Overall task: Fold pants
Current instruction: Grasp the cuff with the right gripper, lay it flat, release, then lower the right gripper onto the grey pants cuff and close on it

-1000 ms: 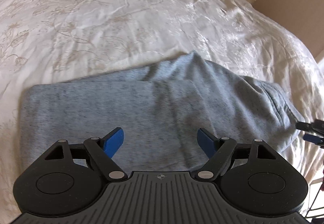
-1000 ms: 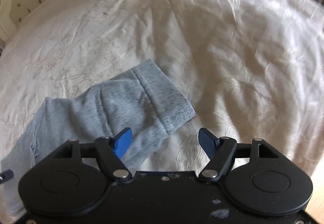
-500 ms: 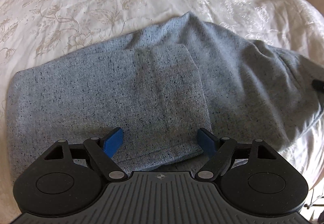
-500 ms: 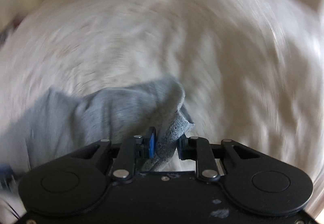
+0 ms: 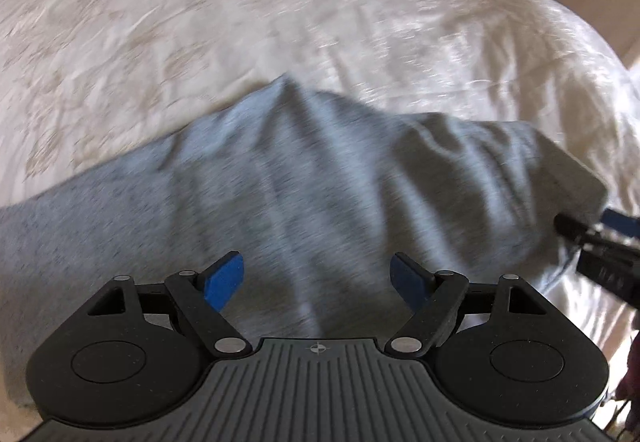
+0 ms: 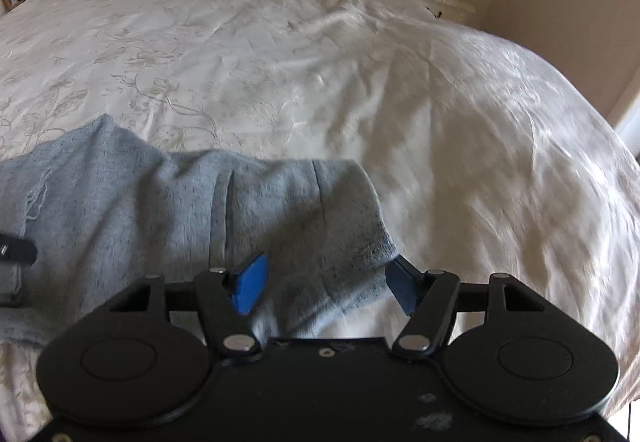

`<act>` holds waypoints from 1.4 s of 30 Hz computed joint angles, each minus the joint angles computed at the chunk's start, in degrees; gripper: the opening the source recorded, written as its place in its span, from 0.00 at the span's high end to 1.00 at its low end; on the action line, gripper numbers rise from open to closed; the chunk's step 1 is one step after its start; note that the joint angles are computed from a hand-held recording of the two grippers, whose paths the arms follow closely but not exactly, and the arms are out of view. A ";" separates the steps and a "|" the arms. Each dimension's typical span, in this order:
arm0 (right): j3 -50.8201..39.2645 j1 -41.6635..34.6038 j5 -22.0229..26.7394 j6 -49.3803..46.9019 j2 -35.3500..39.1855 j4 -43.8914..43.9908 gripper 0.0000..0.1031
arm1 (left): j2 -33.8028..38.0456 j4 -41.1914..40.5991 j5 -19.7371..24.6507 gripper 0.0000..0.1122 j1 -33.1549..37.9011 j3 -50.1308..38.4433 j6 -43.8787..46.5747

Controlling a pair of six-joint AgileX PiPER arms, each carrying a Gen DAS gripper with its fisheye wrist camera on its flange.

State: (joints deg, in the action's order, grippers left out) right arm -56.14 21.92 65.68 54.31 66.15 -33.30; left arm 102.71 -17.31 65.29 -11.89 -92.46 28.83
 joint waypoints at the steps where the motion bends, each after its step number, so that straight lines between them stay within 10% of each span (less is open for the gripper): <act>1: 0.22 -0.30 -0.17 -0.08 -1.10 1.15 0.49 | -0.01 -0.36 0.02 0.29 -0.73 -0.11 0.78; 4: 1.18 -6.00 -5.43 -2.79 -4.52 9.09 0.86 | -0.62 -1.58 -0.30 0.29 -2.73 0.62 4.31; 13: 0.07 -35.06 -26.34 -38.41 -7.28 46.07 0.91 | -3.69 -4.33 -2.11 0.29 -4.67 5.39 6.76; 21: 5.10 -43.94 -16.31 -32.16 0.42 41.97 0.96 | -3.23 -2.73 0.25 0.29 -4.78 6.04 7.13; 24: 8.39 -49.80 -16.27 -35.06 -6.62 47.32 0.78 | -3.99 -2.93 0.43 0.29 -4.13 6.75 7.30; 26: 9.57 -50.56 -14.72 -34.96 -10.51 47.53 0.47 | -4.04 -3.08 0.66 0.29 -3.47 6.95 6.65; 34: 13.55 -48.00 -15.74 -37.81 -10.53 54.47 0.37 | -3.30 -2.08 0.67 0.29 -1.97 5.28 5.13; 42: 16.68 -46.79 -28.69 -44.14 0.97 67.83 0.27 | -2.17 -0.79 0.10 0.29 1.17 2.86 2.15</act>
State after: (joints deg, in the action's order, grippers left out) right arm -39.47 -24.87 36.99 10.17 67.12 34.53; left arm 100.54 -18.09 65.39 -10.71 -89.60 30.98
